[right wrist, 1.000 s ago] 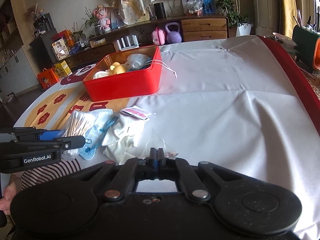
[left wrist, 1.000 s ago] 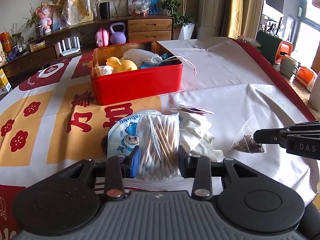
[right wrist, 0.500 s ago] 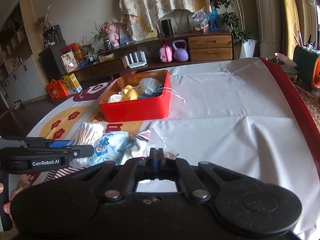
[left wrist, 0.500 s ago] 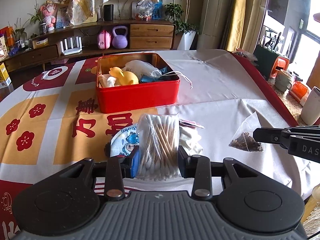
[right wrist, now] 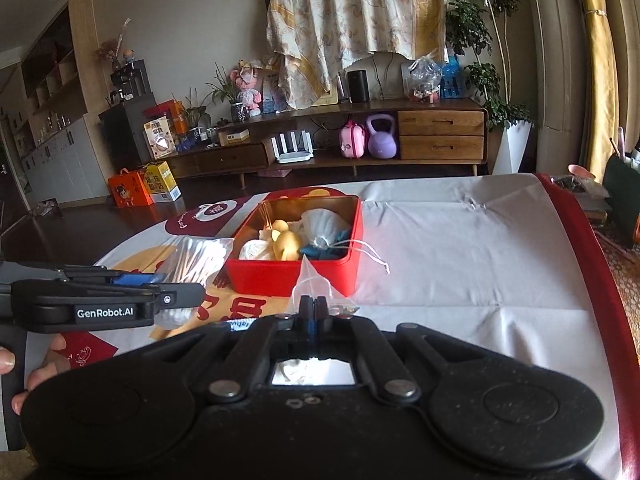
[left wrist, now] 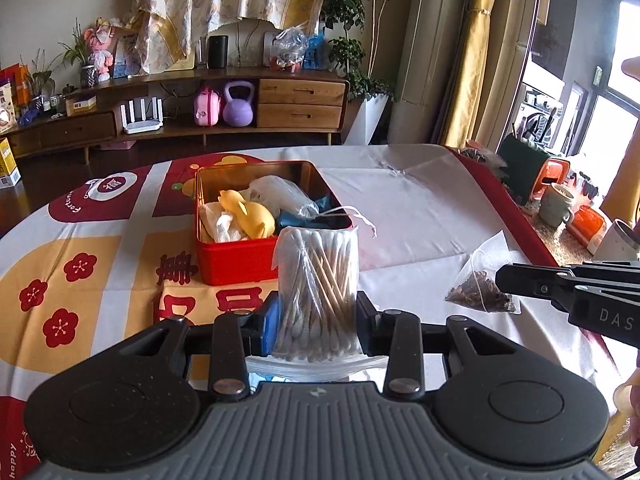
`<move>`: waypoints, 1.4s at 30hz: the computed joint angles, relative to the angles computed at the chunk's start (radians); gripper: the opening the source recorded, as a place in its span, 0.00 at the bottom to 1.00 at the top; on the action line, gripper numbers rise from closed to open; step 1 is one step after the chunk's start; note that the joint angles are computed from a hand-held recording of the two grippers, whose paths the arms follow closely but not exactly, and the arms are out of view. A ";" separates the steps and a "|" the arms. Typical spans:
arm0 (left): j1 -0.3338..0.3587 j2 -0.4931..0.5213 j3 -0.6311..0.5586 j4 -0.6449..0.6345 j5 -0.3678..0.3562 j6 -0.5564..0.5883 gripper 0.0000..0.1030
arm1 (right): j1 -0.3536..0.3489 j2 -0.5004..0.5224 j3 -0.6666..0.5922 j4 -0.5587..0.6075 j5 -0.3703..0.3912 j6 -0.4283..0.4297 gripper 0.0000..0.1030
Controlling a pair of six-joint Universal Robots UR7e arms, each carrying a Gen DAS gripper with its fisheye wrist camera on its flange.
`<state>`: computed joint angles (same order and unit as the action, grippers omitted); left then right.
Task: Organize soft objects
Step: 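Carry the cotton-swab pack and clear bag over the red tin with both tools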
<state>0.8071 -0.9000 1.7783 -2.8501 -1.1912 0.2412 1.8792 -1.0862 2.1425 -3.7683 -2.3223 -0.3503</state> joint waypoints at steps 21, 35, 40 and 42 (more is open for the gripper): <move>0.024 0.167 -0.311 0.091 -0.005 0.107 0.36 | -0.048 0.042 -0.241 0.167 0.076 -0.136 0.00; 0.073 0.362 -0.631 0.254 0.021 0.107 0.36 | -0.113 0.124 -0.400 0.270 0.114 -0.174 0.00; 0.092 0.442 -0.747 0.312 0.041 0.088 0.36 | -0.139 0.157 -0.440 0.309 0.131 -0.170 0.00; 0.099 0.468 -0.784 0.327 0.043 0.082 0.36 | -0.149 0.170 -0.453 0.326 0.138 -0.164 0.00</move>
